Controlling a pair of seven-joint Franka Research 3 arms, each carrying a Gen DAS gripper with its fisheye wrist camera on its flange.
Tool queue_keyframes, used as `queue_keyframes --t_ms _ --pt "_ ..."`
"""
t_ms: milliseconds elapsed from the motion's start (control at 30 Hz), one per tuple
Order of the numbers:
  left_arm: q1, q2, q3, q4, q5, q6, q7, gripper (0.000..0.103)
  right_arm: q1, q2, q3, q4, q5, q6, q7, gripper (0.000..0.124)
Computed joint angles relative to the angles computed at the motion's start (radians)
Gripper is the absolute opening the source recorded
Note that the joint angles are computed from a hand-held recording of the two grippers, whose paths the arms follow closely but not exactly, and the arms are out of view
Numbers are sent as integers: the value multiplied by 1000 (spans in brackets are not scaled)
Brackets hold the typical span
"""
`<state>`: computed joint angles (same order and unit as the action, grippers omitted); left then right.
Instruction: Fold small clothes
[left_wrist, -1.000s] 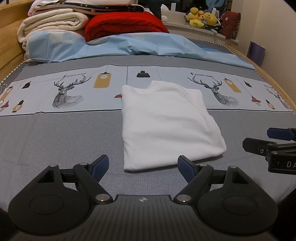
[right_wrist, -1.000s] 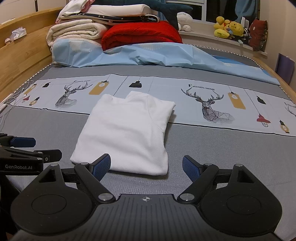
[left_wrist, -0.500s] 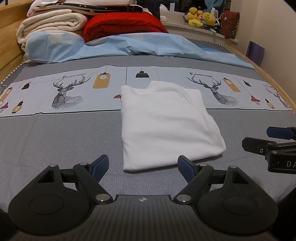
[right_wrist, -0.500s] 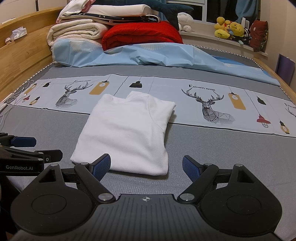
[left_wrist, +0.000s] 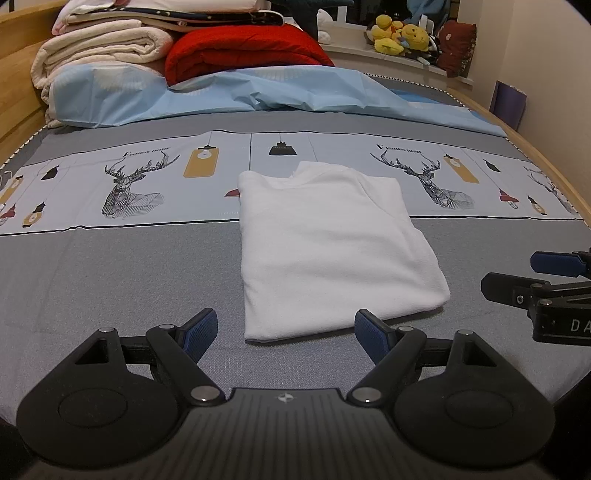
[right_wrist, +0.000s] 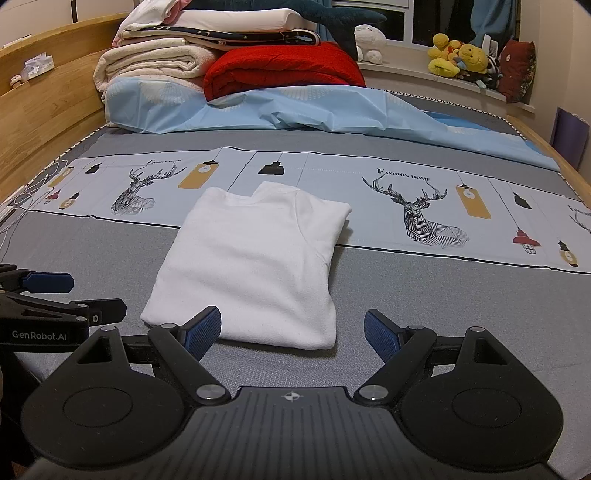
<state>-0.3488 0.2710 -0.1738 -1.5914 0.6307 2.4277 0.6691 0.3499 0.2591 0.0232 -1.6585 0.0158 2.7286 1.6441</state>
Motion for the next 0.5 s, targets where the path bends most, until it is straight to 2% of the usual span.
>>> queue_keyframes --t_ms 500 --pt "1 1 0 -1 -2 10 13 85 0 0 2 2 3 -4 -6 86"
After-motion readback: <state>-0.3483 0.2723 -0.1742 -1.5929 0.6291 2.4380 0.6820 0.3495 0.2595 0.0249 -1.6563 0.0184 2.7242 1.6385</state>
